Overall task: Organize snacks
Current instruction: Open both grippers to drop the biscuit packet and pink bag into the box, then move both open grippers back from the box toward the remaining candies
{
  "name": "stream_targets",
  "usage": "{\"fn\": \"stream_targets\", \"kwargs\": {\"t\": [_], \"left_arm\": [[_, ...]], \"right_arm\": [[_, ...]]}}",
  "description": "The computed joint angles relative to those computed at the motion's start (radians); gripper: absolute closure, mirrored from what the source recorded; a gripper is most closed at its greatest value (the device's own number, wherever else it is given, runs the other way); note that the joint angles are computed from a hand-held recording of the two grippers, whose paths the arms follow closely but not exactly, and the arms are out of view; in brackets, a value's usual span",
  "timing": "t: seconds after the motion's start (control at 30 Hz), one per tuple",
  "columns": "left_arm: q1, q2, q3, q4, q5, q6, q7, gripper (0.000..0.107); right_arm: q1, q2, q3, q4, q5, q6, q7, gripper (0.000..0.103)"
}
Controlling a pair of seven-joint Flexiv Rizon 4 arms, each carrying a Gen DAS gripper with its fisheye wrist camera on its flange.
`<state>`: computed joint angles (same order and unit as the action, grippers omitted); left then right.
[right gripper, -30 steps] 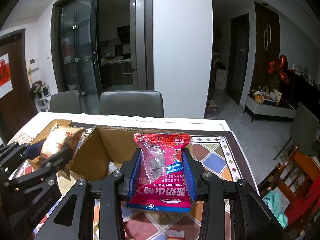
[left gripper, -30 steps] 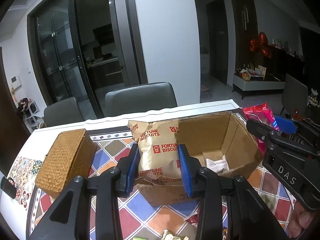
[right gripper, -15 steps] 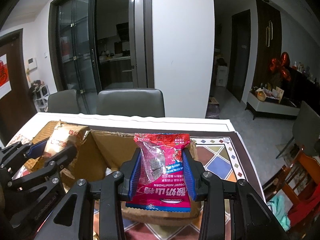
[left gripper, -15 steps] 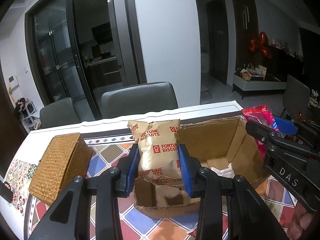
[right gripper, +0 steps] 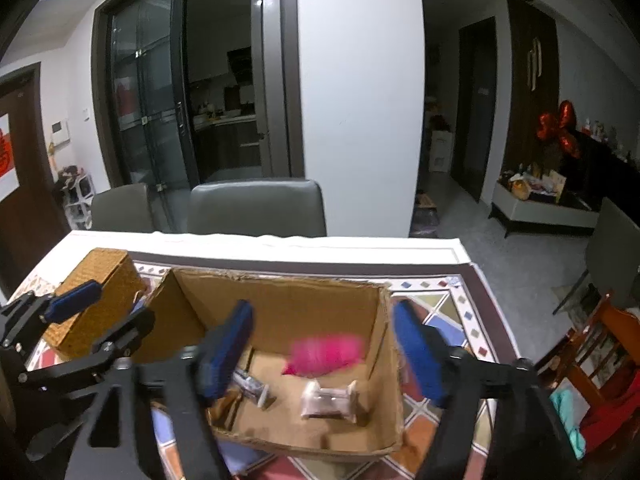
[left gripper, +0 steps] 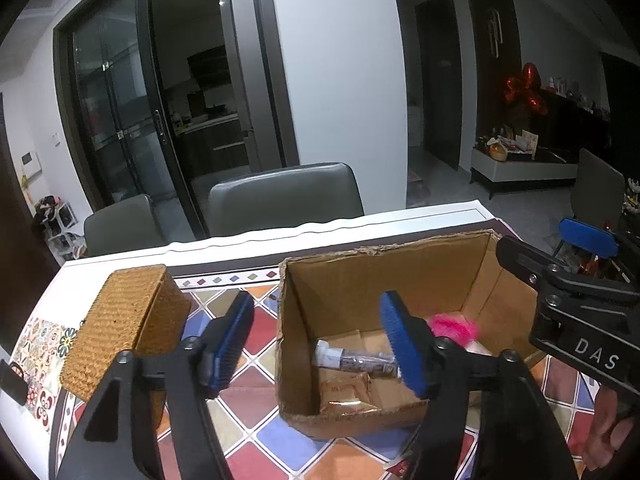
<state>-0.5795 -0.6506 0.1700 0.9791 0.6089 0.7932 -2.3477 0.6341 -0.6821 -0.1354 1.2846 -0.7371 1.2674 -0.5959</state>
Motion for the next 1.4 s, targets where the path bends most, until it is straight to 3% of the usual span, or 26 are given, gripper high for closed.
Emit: {"fn": "stream_targets", "kwargs": {"t": [0.33,0.7,1.4], "left_arm": [[-0.02,0.038,0.0,0.038,0.03,-0.017,-0.03,0.035],[-0.043,0.094,-0.017,0.081,0.08,-0.038,-0.064,0.035],[-0.055,0.217,-0.074,0.228,0.165,-0.043,-0.125,0.035]], "right_arm": [[0.007,0.026,-0.01,0.033,-0.018,0.006,0.028,0.022],[0.021,0.117,-0.037,0.147,-0.143,0.033,0.14,0.022],[-0.041,0.246,0.064,0.307,-0.381,0.004,0.355,0.022]]}}
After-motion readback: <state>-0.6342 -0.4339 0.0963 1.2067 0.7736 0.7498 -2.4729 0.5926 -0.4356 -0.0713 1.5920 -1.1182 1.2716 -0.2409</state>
